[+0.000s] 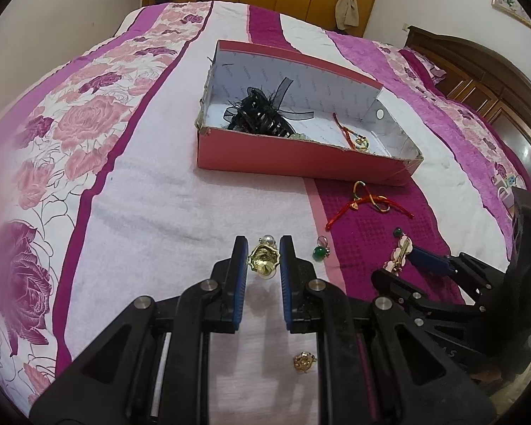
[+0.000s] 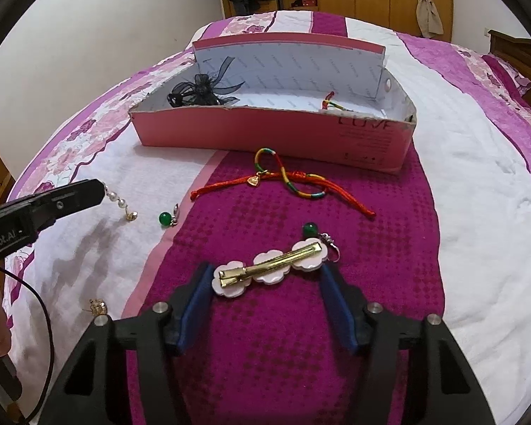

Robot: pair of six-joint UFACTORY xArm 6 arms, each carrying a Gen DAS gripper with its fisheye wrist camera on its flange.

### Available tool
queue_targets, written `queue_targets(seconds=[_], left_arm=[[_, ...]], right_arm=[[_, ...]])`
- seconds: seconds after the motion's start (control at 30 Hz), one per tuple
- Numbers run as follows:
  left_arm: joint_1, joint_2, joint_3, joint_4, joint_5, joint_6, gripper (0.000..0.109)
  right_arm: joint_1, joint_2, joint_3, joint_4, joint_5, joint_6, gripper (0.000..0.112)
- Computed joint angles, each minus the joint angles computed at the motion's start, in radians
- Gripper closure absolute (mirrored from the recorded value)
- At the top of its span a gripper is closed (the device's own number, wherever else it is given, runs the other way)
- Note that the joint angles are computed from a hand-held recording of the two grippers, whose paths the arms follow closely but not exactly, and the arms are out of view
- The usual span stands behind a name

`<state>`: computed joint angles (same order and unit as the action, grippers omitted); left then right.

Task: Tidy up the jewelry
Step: 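Grasp the gold flower earring with the left tool while the right tool grasps the flower hair clip, then carry both items into the pink box and open both tools to release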

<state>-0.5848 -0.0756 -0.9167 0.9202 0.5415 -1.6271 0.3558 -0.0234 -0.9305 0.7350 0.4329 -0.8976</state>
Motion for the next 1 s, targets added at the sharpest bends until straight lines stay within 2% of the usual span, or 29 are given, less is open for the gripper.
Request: queue_targets(seconds=[0.27,0.6,1.0], left_arm=[[-0.017,-0.01,-0.014,0.072,0.028,-0.05,0.099],[-0.044,-0.001,-0.06,0.282,0.075,-0.214,0.099],[-0.043,0.087,-0.172,0.444,0.16,-0.267,0.099]], right_arm=[[-0.018,-0.038,0.011,0.128,0.014,-0.096,0.049],[-0.011,-0.068,0.008,0.356,-0.065,-0.273,0.049],[0.019,-0.018,-0.069,0.585,-0.176,-0.472,0.049]])
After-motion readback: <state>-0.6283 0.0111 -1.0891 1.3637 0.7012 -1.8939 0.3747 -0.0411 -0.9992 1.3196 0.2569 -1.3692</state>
